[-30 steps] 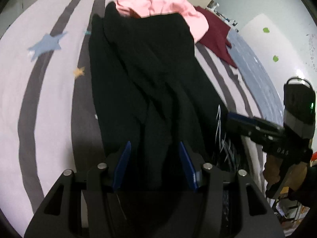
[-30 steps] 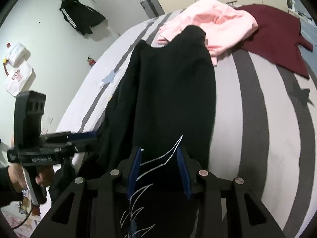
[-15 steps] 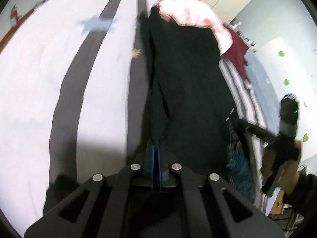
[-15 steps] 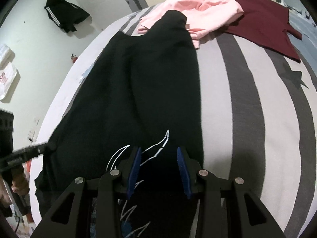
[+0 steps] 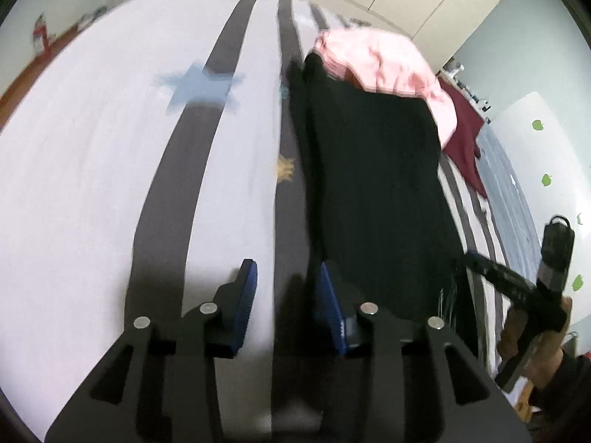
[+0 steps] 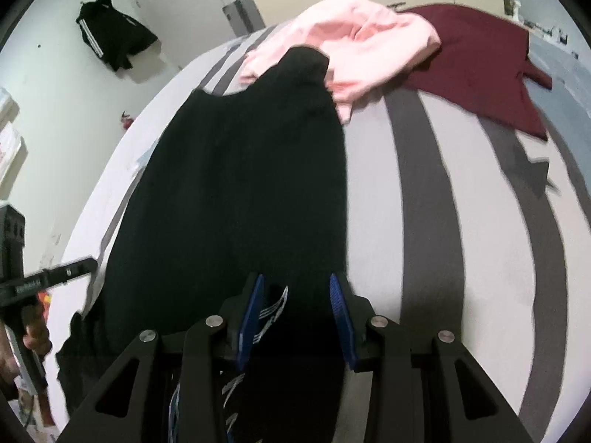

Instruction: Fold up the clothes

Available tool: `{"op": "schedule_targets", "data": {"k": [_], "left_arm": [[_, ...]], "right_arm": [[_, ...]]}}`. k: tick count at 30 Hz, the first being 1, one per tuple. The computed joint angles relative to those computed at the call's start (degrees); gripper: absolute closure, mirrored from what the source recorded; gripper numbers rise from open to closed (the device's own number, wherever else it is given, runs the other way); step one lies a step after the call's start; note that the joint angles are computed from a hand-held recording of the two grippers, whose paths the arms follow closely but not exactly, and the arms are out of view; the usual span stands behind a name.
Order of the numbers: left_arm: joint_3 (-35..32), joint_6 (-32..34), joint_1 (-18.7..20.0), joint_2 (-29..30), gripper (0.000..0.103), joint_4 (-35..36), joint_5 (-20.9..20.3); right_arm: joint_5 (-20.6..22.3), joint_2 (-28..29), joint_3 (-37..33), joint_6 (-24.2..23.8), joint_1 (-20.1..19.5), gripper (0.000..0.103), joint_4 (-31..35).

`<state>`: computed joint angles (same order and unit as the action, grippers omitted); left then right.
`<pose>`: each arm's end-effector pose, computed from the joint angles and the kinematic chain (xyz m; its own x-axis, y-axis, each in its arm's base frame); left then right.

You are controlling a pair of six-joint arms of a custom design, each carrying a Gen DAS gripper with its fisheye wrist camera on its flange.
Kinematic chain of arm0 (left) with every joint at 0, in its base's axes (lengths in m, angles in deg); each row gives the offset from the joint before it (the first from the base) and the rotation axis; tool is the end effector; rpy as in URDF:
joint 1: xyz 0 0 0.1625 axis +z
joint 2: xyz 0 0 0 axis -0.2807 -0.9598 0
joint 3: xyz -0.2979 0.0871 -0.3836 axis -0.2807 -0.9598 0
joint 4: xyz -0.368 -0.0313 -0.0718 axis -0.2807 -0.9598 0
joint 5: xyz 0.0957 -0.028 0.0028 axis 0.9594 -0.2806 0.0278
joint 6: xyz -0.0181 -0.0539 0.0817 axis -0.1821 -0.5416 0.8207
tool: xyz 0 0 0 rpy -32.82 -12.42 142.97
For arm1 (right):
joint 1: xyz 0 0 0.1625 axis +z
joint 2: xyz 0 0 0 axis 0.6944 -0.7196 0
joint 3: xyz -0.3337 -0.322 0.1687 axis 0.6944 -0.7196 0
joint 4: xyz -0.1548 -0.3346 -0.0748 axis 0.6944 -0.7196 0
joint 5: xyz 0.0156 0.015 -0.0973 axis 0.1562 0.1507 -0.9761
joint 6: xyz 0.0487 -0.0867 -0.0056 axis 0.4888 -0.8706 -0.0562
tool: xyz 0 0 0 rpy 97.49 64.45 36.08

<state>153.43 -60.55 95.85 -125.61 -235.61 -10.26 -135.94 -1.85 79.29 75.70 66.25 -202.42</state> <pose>0.0754 -0.5546 0.3767 -0.9119 0.0547 -0.4067 0.2359 0.8808 -0.4106 0.2792 -0.5201 -0.0466 -0.8666 -0.1285 0.4821 -0.3357 0.8650 -0.3729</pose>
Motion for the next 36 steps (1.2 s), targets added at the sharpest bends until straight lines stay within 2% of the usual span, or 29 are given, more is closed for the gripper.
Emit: {"op": "schedule_targets", "data": {"k": [3, 5, 6, 8, 11, 13, 16, 18, 19, 20, 21, 25, 27, 29, 32, 36], "left_arm": [[-6.5, 3.8, -0.1, 6.1, 0.067, -2.3, 0.0], [-11.6, 5.3, -0.1, 10.0, 0.066, -2.4, -0.2], [-14.1, 5.6, 0.0, 11.8, 0.066, -1.9, -0.4], [-19.1, 6.4, 0.0, 15.2, 0.059, -0.6, -0.2], [-24.3, 8.2, -0.4, 19.3, 0.057, 1.4, 3.2], [-27.3, 9.1, -0.4, 21.6, 0.057, 2.9, 5.1], [-30.0, 9.5, 0.4, 22.7, 0.057, 5.9, 5.8], [-31.2, 8.9, 0.8, 23.4, 0.064, 7.4, 5.2], [-31.6, 8.6, 0.9, 23.6, 0.077, 8.0, 4.8], [-32.0, 8.4, 1.0, 23.7, 0.091, 8.2, 4.2], [-32.0, 8.5, 1.0, 23.6, 0.094, 8.1, 3.5], [-31.5, 9.1, 0.2, 22.2, 0.097, 6.8, -1.0], [-31.8, 9.2, -0.2, 21.6, 0.097, 6.2, -4.2], [-33.3, 9.4, -0.6, 22.4, 0.097, 6.6, -5.3], [-35.3, 10.2, -1.0, 24.8, 0.097, 7.2, -1.9], [-38.6, 5.1, 0.1, 26.8, 0.102, 8.5, -1.3]], "right_arm": [[-2.3, 0.9, -5.0, -2.4, -0.4, 0.066, 1.3], [-2.8, 1.6, -9.0, -4.4, -0.8, 0.052, 1.9], [-2.5, 1.9, -10.9, -4.7, -0.9, 0.051, 2.7], [-2.0, 2.4, -15.0, -5.3, -1.2, 0.051, 4.3], [-1.1, 3.5, -21.4, -6.0, -2.1, 0.05, 8.2], [-0.9, 4.5, -25.0, -5.3, -2.8, 0.05, 11.4], [0.2, 5.3, -28.0, -3.2, -3.6, 0.05, 14.9], [1.2, 5.8, -30.3, -2.2, -4.2, 0.051, 17.7], [1.7, 6.0, -31.5, -1.7, -4.5, 0.058, 19.2], [2.1, 5.8, -31.5, -1.4, -4.6, 0.085, 19.4], [2.4, 5.4, -31.4, -1.2, -4.6, 0.093, 19.4], [3.8, 4.1, -30.9, -0.3, -4.7, 0.097, 19.5], [4.1, 2.6, -29.2, -0.9, -4.5, 0.097, 16.6], [3.6, 1.6, -29.1, -1.9, -4.6, 0.097, 16.2], [1.8, 1.6, -30.8, -4.0, -4.9, 0.097, 17.6], [-1.2, 2.5, -33.3, -2.1, -6.0, 0.097, 21.3]]}}
